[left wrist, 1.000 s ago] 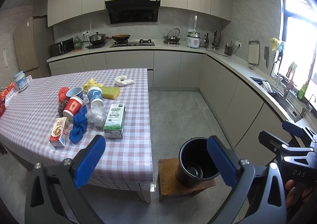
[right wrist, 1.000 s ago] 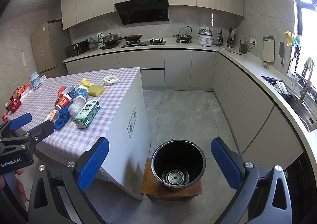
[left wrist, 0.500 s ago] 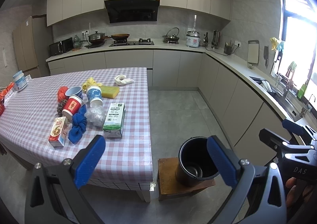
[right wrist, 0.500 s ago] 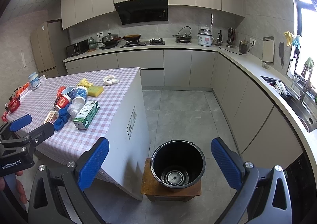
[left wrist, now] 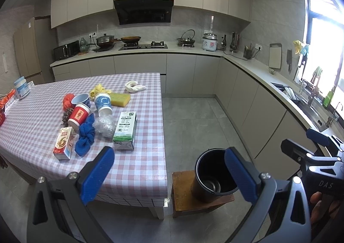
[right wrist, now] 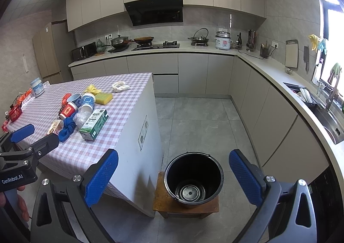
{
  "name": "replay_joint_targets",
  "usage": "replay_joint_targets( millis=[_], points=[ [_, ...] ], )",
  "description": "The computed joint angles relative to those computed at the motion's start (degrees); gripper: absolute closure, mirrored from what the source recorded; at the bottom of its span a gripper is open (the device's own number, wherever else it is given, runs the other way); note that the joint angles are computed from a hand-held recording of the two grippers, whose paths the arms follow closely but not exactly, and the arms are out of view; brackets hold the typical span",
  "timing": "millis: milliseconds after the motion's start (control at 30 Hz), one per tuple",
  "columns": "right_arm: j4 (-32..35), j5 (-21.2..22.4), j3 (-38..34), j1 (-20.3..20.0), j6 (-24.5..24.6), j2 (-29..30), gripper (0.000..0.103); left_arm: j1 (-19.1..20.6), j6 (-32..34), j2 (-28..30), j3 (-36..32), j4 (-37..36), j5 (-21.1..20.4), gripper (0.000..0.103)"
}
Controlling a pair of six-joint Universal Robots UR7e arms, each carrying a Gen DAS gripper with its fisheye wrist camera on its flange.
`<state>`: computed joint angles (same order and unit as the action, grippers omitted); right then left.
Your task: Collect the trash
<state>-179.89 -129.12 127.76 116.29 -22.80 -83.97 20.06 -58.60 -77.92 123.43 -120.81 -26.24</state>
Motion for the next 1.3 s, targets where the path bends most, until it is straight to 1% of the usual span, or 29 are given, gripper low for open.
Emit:
replay_joint_targets(
  millis=[400,467,533,600,700,800,867,933,1033,1067,1100,1133,1167,1200,1233,1300],
  points=[
    [-0.16,-0.40,-0.35,0.40,0.20,0.73,0.000,0.40,0.51,-0.79,0.40,-0.16,0.21,0.000],
    [-0.36,0.02,-0.27,0.38,0.31,0.53,0.000,0.50,0.85,-0.84,0.50,-0.44,0.14,0.000],
    [0.13,0.50,-0.50,0.22,0.32,0.66,0.000,0.43,-0.19,-1.16,0.32,0.89,0.29,0.000],
    [-0.01,0.59,-0.71,0.13,-0.36,1.31,0.000,0.57,-2.09,-1.99,0.32,3.82,0.86,0.000],
    [0.32,2.06,-0.87,-0.40,-0.49,2.37,0.000,0.80,-8.64,-4.14,0.13,13.34,2.46,0.000],
    [-0.25,4.57,-0.87,-0.92,-1.17,4.26,0.000,1.62,-12.69,-7.53,1.34,17.33,1.62,0.000],
    [-1.26,5.85,-0.91,-0.78,-1.26,5.92,0.000,1.78,-17.17,-9.98,2.17,21.15,2.02,0.000],
    [-3.59,7.64,-1.00,-0.63,-1.86,8.23,0.000,2.01,-19.62,-13.46,4.03,21.71,2.46,0.000],
    [0.44,7.18,-3.56,0.07,1.02,11.77,0.000,2.04,-24.99,-19.05,7.11,24.24,5.64,0.000],
    [1.16,7.11,-4.30,0.25,1.69,12.84,0.000,2.40,-28.15,-20.04,6.90,27.67,6.32,0.000],
    [1.84,7.45,-5.18,0.46,2.42,14.19,0.000,3.04,-30.17,-20.68,6.33,30.75,6.33,0.000],
    [1.29,7.44,-5.95,0.83,2.62,15.86,0.000,3.78,-30.13,-21.14,6.24,31.43,6.37,0.000],
    [0.46,7.04,-6.63,1.15,2.59,17.54,0.000,5.10,-31.05,-21.65,5.47,34.51,6.35,0.000],
    [0.04,6.50,-7.79,1.58,2.71,19.61,0.000,6.45,-31.03,-21.51,4.60,36.09,5.92,0.000],
    [-0.34,6.28,-8.83,1.89,2.93,21.39,0.000,8.22,-29.64,-21.42,3.74,36.93,5.37,0.000],
    [-0.26,6.09,-11.08,2.27,3.73,24.80,0.000,11.19,-28.64,-21.31,2.74,39.39,6.14,0.000]
  ],
)
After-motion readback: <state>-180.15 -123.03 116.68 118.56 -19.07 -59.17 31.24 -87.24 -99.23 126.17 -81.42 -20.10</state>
